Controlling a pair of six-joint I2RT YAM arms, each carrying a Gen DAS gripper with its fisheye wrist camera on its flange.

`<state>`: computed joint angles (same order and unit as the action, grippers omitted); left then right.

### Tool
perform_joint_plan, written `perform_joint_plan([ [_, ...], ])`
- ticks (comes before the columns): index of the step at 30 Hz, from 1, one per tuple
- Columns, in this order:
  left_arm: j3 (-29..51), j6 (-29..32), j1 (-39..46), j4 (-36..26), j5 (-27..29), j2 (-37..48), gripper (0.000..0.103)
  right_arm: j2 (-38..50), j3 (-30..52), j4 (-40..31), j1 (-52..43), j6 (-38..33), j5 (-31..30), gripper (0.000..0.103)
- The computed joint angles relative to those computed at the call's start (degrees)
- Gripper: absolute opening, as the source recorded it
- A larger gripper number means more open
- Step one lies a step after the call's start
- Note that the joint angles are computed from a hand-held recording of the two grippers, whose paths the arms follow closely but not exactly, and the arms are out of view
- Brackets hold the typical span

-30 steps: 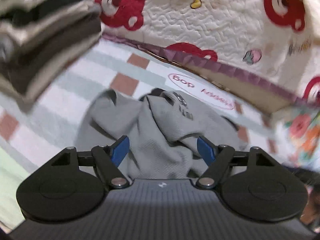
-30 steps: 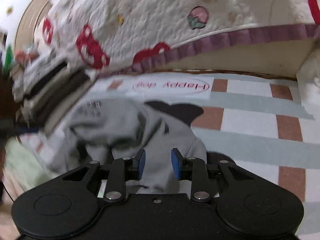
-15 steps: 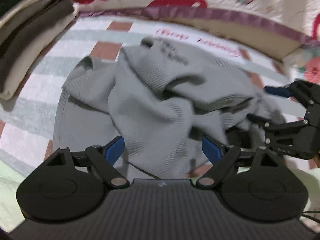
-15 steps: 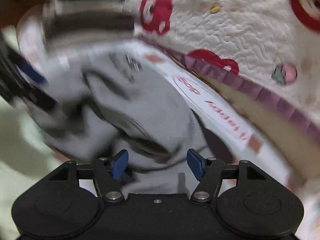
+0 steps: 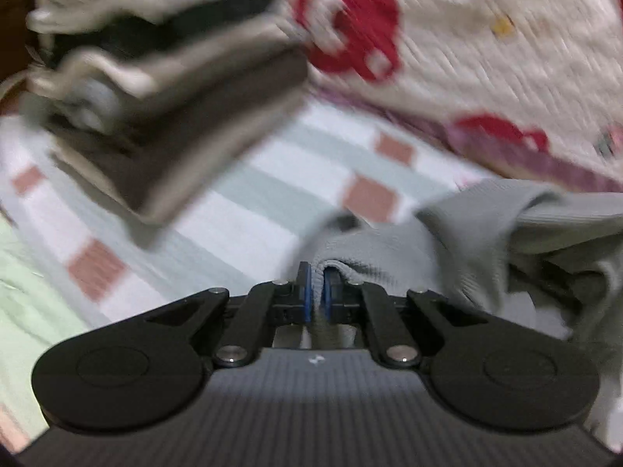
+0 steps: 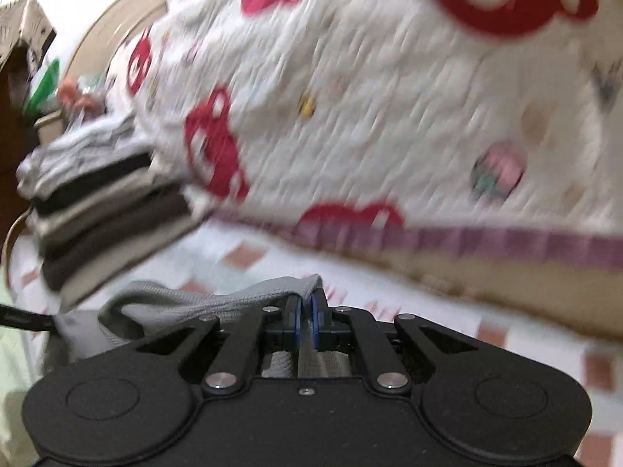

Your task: Fold clothes

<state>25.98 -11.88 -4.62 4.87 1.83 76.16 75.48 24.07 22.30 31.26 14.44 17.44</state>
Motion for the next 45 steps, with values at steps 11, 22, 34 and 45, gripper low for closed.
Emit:
perform_joint_plan([
  [11, -1.1, 0.5, 8.2, -2.6, 4.9, -12.1, 0.004, -14.7, 2.6, -13.1, -0.4, -6.1, 10.1, 0.006],
  [22, -8.9, 9.1, -25.1, 1.0, 1.3, -16.0, 0.067, -21.6, 10.0, -29.0, 13.4, -7.0, 22.3, 0.005],
  [34, 2.7, 6.7, -36.0, 6.7, -6.3, 13.6, 0.080, -11.4, 14.1, -26.4, 2.2, -13.2, 6.5, 0.005],
  [45, 5.9, 2.6, -18.6, 15.9, 5.0, 27.1, 0.018, 10.7, 18.3, -14.3, -8.4, -24.7, 1.4, 0.034],
])
